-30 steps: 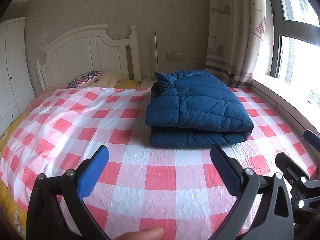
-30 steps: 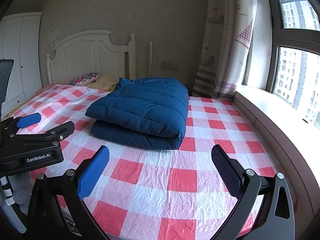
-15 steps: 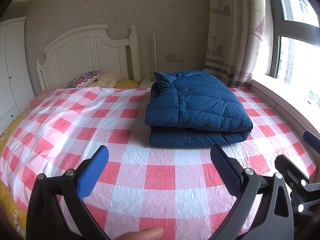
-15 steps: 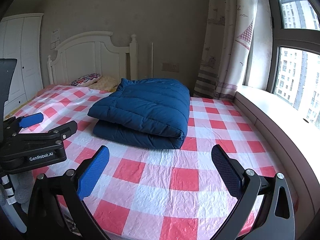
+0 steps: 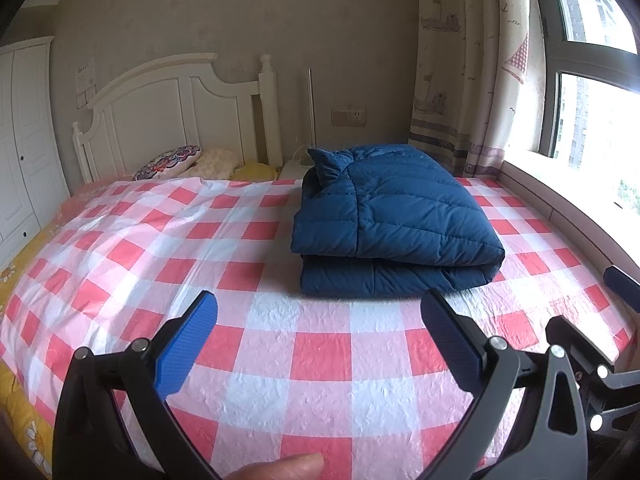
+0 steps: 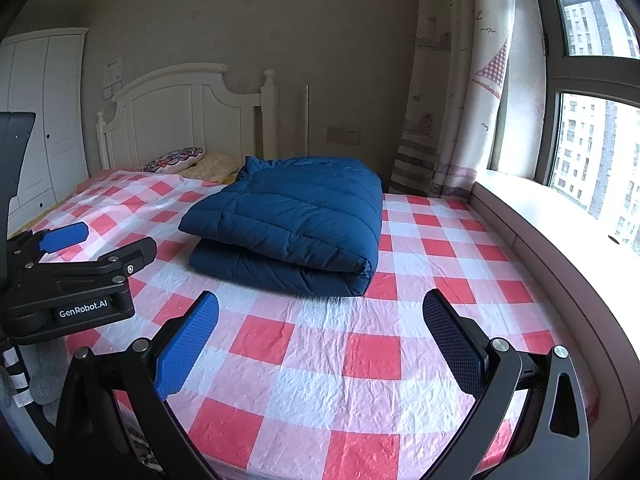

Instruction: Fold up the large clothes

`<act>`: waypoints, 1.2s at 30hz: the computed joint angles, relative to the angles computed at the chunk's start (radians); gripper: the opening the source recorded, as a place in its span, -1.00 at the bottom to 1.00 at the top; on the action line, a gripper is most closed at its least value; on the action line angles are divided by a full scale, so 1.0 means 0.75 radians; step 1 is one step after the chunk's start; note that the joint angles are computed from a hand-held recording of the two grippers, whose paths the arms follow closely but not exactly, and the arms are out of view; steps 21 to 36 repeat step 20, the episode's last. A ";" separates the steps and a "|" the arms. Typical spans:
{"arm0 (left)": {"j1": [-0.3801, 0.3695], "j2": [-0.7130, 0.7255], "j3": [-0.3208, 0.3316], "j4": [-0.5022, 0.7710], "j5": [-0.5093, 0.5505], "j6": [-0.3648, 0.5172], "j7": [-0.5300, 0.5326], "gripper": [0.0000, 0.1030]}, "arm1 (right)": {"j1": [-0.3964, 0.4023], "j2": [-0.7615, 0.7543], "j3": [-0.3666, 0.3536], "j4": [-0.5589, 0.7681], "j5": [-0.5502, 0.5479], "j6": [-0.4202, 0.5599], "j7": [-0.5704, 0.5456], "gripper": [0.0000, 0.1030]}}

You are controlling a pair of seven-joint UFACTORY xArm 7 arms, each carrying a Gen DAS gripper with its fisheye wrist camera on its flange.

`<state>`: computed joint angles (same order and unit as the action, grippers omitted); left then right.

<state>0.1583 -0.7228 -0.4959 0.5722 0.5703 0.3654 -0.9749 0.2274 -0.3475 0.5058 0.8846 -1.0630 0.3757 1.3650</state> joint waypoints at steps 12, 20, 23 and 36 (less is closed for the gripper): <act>0.127 0.055 -0.069 -0.004 0.059 -0.204 -0.082 0.96 | 0.026 0.091 -0.040 0.013 0.020 -0.035 -0.023 0.90; 0.076 0.558 0.293 0.310 0.016 -0.022 0.305 0.96 | 0.001 0.171 -0.298 0.086 0.321 -0.029 -0.455 0.90; 0.076 0.558 0.293 0.310 0.016 -0.022 0.305 0.96 | 0.001 0.171 -0.298 0.086 0.321 -0.029 -0.455 0.90; 0.076 0.558 0.293 0.310 0.016 -0.022 0.305 0.96 | 0.001 0.171 -0.298 0.086 0.321 -0.029 -0.455 0.90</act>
